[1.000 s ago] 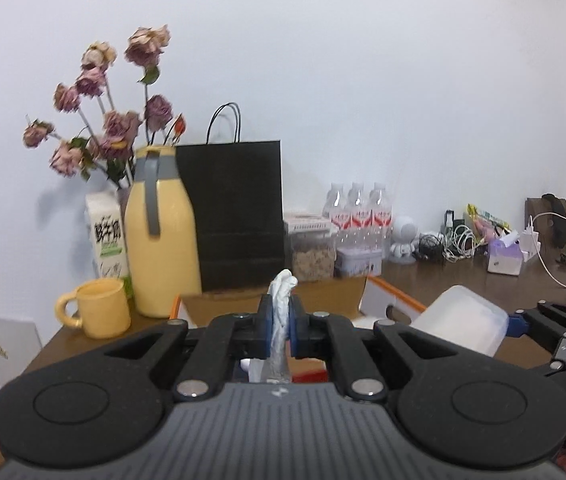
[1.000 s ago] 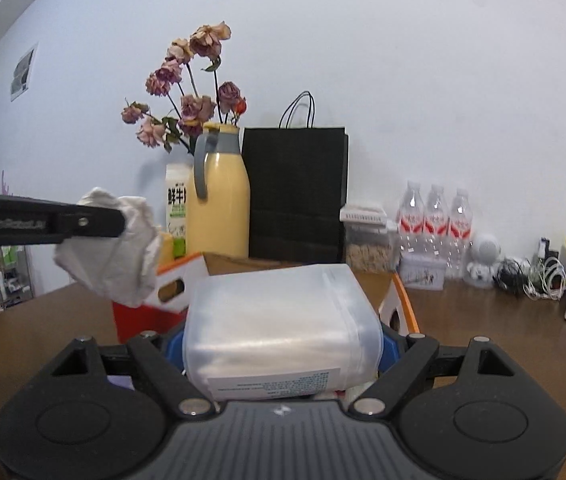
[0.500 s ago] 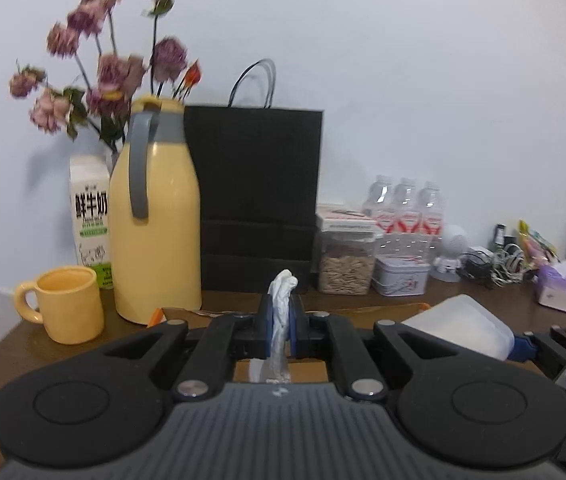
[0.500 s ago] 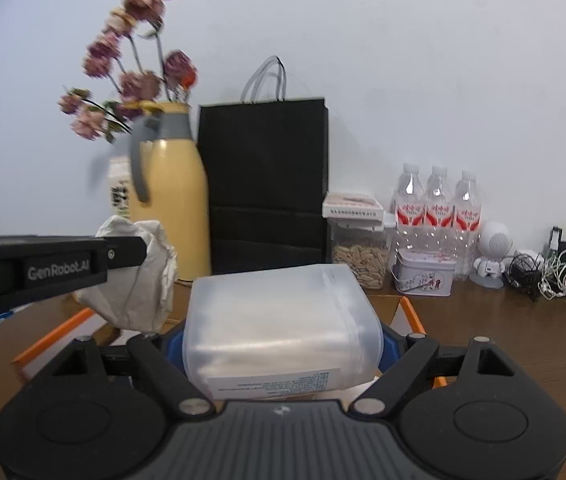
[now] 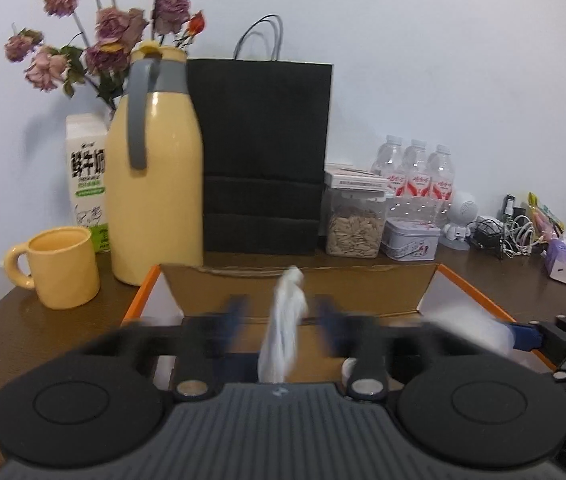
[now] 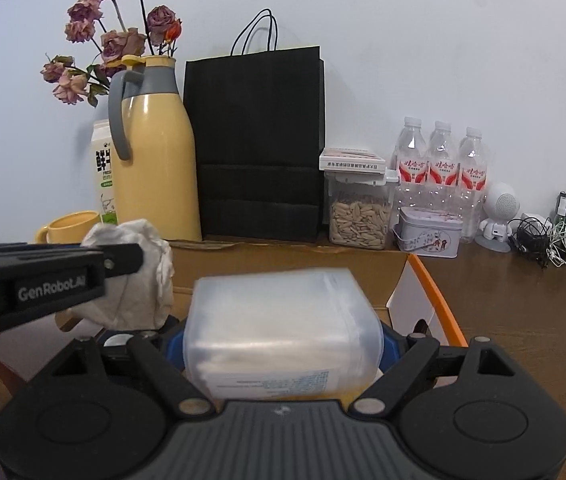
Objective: Organize objects
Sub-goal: 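Lower the cloth and container into the cardboard box and open both tools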
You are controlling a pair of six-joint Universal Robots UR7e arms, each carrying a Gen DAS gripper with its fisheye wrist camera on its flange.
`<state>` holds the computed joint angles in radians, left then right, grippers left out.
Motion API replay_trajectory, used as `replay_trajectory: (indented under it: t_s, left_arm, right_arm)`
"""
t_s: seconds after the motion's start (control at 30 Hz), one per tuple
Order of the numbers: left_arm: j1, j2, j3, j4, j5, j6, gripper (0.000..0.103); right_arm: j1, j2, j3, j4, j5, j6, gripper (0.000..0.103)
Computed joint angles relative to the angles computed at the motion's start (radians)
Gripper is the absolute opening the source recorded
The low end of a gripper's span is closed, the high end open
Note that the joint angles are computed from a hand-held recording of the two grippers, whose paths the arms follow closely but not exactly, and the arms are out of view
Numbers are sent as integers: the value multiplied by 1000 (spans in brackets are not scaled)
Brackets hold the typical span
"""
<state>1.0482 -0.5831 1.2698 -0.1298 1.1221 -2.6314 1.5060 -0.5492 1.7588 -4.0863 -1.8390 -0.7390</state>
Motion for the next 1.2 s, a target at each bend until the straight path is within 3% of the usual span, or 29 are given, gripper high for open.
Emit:
replay_trajectory:
  t_s: [0.03,0.07,0.87,1.2]
  left_arm:
    - [-2,-6,18,-37,-14,7,103]
    - [-5,-14,42,-85,-23,19,103]
    - [-23,-61,101,-118,-8,-6,103]
    - [-50,-114,139,-99,-46,-28,103]
  right_arm:
    - [1,4,-2,-10,-6,-4,95]
    - [2,6,-3,-21,-7,-4,103]
    - [7,-14,33,-59,21,-4,103]
    - [31,-43,79,-80,19,-19,103]
